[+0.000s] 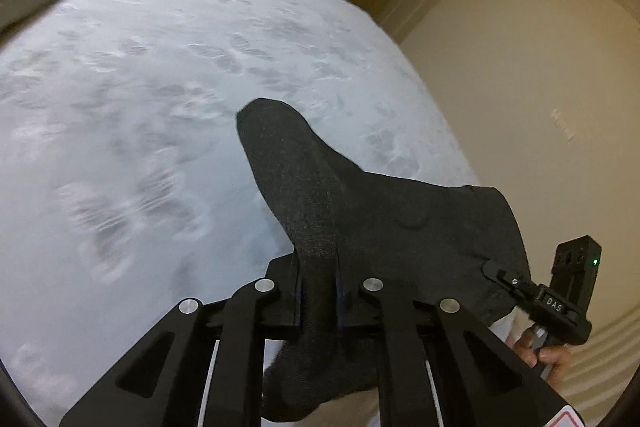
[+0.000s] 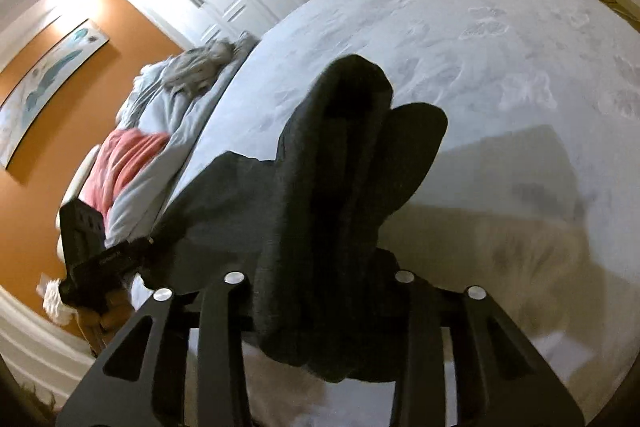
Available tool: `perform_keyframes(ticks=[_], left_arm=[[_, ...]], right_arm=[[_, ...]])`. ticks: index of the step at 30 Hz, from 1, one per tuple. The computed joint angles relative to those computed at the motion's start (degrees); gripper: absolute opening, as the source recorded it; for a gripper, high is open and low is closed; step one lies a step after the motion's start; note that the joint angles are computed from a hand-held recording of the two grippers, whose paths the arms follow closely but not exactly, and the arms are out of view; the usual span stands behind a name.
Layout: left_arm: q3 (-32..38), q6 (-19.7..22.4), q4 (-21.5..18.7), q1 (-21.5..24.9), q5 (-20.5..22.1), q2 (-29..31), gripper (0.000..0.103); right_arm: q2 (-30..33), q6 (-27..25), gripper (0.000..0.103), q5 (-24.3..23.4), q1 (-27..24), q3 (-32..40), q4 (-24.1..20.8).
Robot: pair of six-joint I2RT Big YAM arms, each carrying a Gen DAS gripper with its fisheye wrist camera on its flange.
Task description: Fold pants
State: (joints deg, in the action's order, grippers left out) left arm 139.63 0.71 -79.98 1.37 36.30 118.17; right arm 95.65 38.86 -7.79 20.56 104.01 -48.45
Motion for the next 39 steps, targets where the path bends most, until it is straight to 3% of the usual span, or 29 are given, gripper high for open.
perform_keyframes(ticks=[1, 3, 4, 5, 6, 8, 10, 11, 14, 16, 17, 18, 20, 21, 24, 27, 30, 33, 35, 37, 39], left_arm=[[-2.5, 1.5, -0.6, 0.7, -1.0, -1.2, 0.014], [-11.7, 4.8, 1.5, 1.5, -6.5, -4.9, 0.020], [-17.6, 4.7, 5.7, 1.4, -11.9, -7.6, 0.018], [-22.9, 4.5, 10.6, 1.3, -15.7, -10.5, 0.010], [-25.9, 4.8, 13.5, 1.4, -16.8, -12.5, 0.010], [-29.2, 4.8, 17.6, 1.8, -13.5, -15.5, 0.018], [-31.4, 3.3, 21.5, 1.5, -11.4, -17.8, 0.034], [-32.2, 3.4, 23.3, 1.1, -10.4, -18.5, 0.038], [-30.8, 6.0, 22.8, -1.4, -12.1, -16.2, 0.039], [-30.4, 7.5, 21.5, -2.7, -15.1, -14.5, 0.039], [-30.4, 8.1, 20.8, -3.2, -16.1, -13.9, 0.039], [-30.6, 8.0, 20.8, -3.2, -16.3, -13.6, 0.039], [-32.9, 7.7, 22.6, -3.1, -16.3, -14.7, 0.039], [-34.4, 8.8, 23.8, -3.3, -17.0, -15.6, 0.040], [-36.8, 10.9, 26.8, -3.7, -18.7, -16.4, 0.045], [-38.7, 11.9, 28.5, -4.4, -20.1, -17.6, 0.050], [-39.5, 12.2, 29.2, -4.4, -19.8, -17.8, 0.056], [-40.4, 12.2, 30.5, -4.4, -20.2, -18.0, 0.057], [-40.9, 12.1, 31.0, -4.7, -20.6, -18.2, 0.059], [-41.5, 12.0, 31.9, -4.8, -20.9, -18.5, 0.060], [-42.8, 11.8, 33.6, -4.9, -21.0, -19.0, 0.061]], right_arm=[[-0.3, 0.0, 0.050, 0.7, 1.0, -1.2, -0.6], [-0.1, -1.1, 0.054, 2.7, 3.0, -3.9, -4.7], [0.5, -1.0, 0.056, 5.9, 3.8, -4.3, -7.6], [-0.3, -0.6, 0.055, 10.1, 4.8, -6.3, -7.7], [-2.3, 0.2, 0.055, 12.2, 5.4, -8.6, -4.9], [-4.1, 1.3, 0.046, 19.3, 6.8, -7.7, -5.2], [-4.0, -1.7, 0.015, 21.8, 7.8, -4.2, -4.4], [-3.1, -3.6, 0.011, 22.1, 8.2, -1.4, -4.3], [2.6, -7.4, 0.009, 18.4, 7.7, 6.8, -5.1], [8.7, -7.0, 0.005, 16.8, 6.3, 13.1, -12.3], [11.3, -6.7, 0.005, 18.9, 5.1, 13.5, -15.3], [11.9, -5.4, 0.005, 18.3, 4.1, 12.6, -15.5], [9.1, 0.0, 0.007, 16.2, 3.7, 9.4, -11.4], [8.4, 1.4, 0.009, 17.6, 4.5, 9.8, -11.8], [5.8, -1.7, 0.009, 22.7, 7.9, 8.2, -9.4], [7.4, -2.7, 0.005, 25.0, 8.8, 7.4, -15.8], [3.4, 1.4, 0.010, 25.0, 9.7, 1.4, -11.3], [-0.6, 0.9, 0.013, 26.5, 11.5, -2.3, -7.6], [0.2, -0.4, 0.012, 24.5, 11.0, -3.0, -10.3], [-1.2, -0.3, 0.011, 23.7, 10.9, -6.5, -6.6], [-1.6, 1.9, 0.014, 23.9, 11.2, -5.0, -8.6]])
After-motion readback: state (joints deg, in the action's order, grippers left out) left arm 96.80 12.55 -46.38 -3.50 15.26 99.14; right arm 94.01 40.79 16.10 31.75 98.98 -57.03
